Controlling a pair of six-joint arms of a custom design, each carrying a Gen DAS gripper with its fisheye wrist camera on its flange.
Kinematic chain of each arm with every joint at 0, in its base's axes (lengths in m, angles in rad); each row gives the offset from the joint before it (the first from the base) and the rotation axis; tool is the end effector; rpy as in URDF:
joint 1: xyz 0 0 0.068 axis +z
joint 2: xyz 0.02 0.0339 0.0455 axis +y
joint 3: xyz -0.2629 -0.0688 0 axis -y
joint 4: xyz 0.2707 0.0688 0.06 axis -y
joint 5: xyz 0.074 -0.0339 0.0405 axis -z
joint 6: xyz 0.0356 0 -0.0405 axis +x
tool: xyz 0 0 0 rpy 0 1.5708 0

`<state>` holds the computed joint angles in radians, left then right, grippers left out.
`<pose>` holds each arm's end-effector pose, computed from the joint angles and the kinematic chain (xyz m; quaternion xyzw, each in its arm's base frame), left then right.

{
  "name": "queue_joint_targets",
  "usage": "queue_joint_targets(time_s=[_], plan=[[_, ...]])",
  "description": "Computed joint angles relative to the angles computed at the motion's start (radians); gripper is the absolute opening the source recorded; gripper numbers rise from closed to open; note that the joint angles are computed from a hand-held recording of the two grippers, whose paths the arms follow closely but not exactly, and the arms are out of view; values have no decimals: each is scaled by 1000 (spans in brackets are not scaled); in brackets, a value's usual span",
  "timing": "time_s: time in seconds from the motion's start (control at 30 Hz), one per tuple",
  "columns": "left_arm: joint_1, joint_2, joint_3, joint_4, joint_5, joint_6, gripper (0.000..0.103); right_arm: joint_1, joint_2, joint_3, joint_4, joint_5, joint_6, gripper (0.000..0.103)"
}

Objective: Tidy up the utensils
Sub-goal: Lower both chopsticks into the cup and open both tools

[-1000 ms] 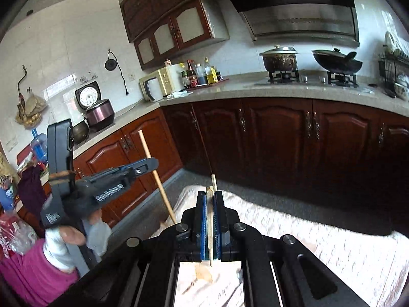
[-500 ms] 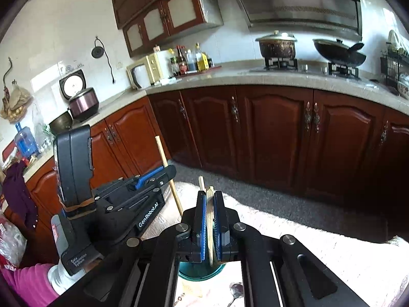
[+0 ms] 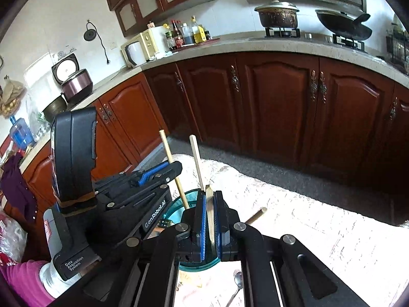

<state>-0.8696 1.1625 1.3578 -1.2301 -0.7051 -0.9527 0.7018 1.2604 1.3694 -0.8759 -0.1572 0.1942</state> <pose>0.1603 -0.1541 0.3792 -0.1289 0.9004 0.0077 0.4154 0.2109 0.1856 0.3772 -0.2601 0.8804 0.2341 0.3202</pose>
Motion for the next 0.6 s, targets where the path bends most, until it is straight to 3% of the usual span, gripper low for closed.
queue_joint_targets(time_s=[0.3, 0.4, 0.47, 0.6], plan=[[11, -15, 11, -20, 40, -23, 6, -55, -8, -9, -6, -54, 22, 11], [8, -26, 16, -32, 55, -33, 15, -71, -18, -9, -8, -68, 24, 22], [-2, -32, 23, -38, 57, -41, 27, -79, -31, -10, -9, -75, 26, 22], [-40, -34, 52, -70, 41, -72, 36, -86, -58, -10, -21, -74, 34, 23]])
